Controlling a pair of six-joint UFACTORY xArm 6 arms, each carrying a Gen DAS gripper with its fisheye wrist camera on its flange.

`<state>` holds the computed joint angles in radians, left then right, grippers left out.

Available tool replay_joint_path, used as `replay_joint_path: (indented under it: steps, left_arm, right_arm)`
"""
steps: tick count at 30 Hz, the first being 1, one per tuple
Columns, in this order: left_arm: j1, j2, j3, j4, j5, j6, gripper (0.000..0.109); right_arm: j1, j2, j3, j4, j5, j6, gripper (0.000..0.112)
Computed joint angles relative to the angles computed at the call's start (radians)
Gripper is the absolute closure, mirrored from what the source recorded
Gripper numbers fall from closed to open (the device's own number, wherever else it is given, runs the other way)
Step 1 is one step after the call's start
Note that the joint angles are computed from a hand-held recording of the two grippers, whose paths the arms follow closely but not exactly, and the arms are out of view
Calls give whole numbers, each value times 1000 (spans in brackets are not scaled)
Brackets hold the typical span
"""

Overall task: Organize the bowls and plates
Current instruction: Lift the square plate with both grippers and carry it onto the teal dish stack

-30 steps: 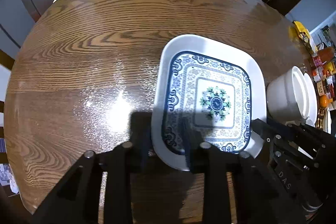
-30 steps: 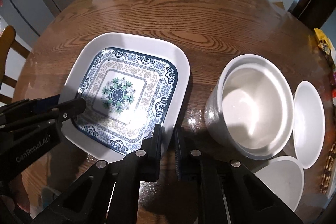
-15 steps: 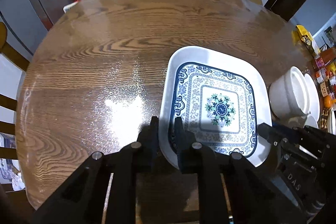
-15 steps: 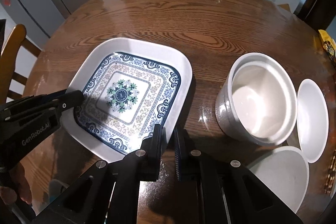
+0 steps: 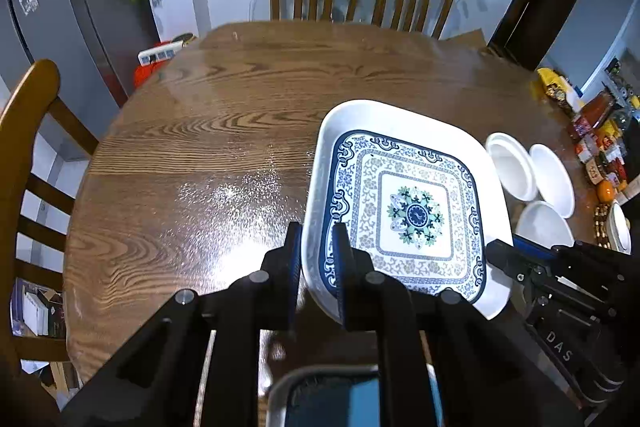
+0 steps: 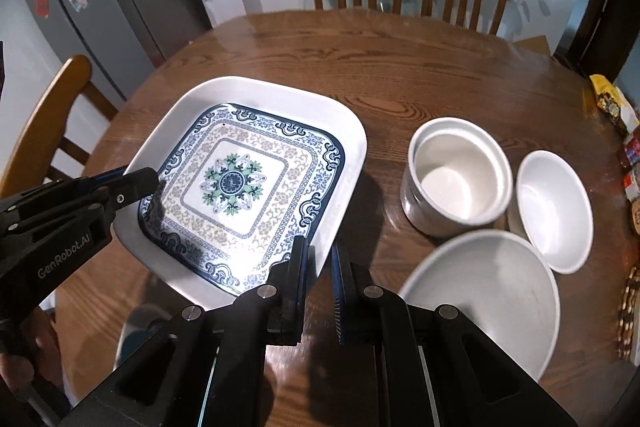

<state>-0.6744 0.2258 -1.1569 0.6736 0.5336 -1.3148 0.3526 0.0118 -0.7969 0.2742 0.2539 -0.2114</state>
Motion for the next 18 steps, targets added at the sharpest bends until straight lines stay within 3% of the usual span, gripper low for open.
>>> replay_joint_path:
  steps: [6,18]
  left_arm:
    - [-39,-13,-7,70,20,-71,96]
    - [-103,-70,54,106,63,-120,96]
  right_arm:
    - [7,-141,119,-14,-38,9,100]
    - [24,-278,257,-74,-64,75,99]
